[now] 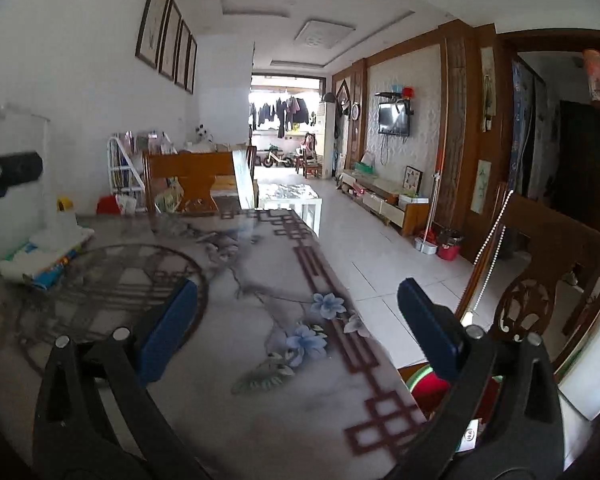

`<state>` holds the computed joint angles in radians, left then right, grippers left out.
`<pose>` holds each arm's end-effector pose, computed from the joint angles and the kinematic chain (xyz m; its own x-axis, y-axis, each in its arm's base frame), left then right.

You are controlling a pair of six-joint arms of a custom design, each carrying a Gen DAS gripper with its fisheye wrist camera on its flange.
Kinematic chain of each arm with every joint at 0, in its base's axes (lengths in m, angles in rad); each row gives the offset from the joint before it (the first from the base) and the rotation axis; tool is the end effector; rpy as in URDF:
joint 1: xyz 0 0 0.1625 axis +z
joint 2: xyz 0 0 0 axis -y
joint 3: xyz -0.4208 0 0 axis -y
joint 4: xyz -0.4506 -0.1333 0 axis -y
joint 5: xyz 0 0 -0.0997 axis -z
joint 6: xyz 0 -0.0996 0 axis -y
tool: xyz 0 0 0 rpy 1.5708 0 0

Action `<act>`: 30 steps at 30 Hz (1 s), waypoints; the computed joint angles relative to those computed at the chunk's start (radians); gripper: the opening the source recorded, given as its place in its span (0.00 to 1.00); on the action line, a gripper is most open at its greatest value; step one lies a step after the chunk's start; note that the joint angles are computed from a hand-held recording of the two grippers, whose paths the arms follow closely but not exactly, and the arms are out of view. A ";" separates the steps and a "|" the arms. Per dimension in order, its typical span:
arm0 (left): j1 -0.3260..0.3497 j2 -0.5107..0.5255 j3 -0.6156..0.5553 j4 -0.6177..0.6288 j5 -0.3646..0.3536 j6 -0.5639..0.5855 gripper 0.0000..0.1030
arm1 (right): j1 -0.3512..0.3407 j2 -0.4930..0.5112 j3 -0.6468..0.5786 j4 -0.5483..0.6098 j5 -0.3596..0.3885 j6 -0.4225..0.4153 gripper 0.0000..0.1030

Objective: Collect trash

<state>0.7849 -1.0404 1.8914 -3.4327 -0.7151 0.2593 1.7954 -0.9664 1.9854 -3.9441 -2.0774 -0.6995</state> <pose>-0.2900 -0.5844 0.2365 -0.7890 0.1076 -0.6048 0.5980 0.3598 -0.7162 0.2124 -0.5483 0.2037 -0.7022 0.0697 0.7086 -0.6534 0.3323 -0.6802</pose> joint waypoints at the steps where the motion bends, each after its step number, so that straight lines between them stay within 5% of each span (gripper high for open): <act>1: -0.002 -0.004 0.011 -0.013 0.001 -0.001 0.92 | -0.001 -0.003 0.002 0.015 -0.006 0.016 0.96; 30: -0.016 0.014 0.029 0.057 0.093 -0.041 0.92 | -0.021 -0.045 0.028 0.138 -0.009 0.144 0.96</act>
<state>0.7688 -1.0264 1.9206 -3.3755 -0.6224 0.2184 1.7739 -1.0117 2.0135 -3.8065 -2.0860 -0.5557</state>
